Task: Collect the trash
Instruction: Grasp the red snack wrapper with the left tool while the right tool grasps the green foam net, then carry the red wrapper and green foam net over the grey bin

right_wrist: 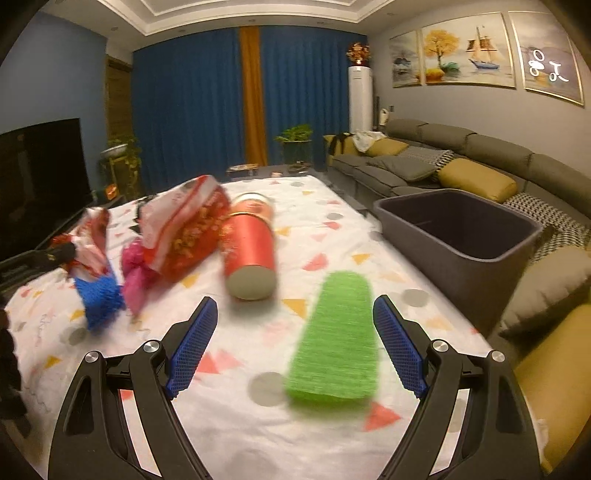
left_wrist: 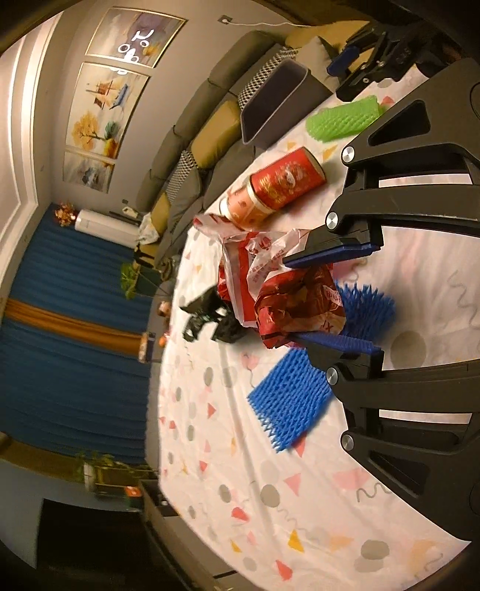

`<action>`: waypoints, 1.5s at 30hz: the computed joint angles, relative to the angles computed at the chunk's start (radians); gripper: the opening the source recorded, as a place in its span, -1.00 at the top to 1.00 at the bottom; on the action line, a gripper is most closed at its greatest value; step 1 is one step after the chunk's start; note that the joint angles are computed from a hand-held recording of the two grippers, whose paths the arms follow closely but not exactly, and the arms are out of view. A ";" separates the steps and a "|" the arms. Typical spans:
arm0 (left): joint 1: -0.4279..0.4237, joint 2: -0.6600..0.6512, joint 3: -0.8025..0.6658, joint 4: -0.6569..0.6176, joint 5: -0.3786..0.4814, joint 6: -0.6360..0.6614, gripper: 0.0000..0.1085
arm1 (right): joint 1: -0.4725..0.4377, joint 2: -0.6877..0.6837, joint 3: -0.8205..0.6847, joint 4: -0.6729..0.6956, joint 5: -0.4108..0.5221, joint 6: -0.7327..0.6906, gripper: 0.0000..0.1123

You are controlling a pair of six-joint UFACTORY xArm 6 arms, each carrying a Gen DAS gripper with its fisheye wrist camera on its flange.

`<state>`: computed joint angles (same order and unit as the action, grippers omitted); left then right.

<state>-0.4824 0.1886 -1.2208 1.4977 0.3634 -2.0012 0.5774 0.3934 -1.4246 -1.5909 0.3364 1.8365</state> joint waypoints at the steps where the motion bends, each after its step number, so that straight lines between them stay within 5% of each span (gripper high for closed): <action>1: -0.011 -0.006 0.004 0.000 0.013 -0.001 0.40 | -0.002 -0.007 0.011 -0.001 0.010 0.001 -0.49; 6: -0.070 -0.040 0.025 0.018 0.059 -0.050 0.40 | -0.027 -0.029 0.052 0.049 -0.006 -0.020 -0.37; 12: -0.114 -0.063 0.041 0.045 0.079 -0.101 0.40 | -0.025 -0.014 0.053 0.217 0.014 -0.217 -0.23; 26: -0.134 -0.061 0.034 0.041 0.073 -0.090 0.40 | -0.044 0.140 -0.130 0.613 0.052 -0.560 -0.15; 37: -0.117 -0.036 0.013 0.047 0.037 -0.094 0.40 | -0.055 0.207 -0.197 0.841 0.063 -0.743 0.20; 45: -0.123 -0.036 0.011 0.048 0.040 -0.090 0.40 | -0.062 0.211 -0.192 0.869 0.028 -0.765 0.61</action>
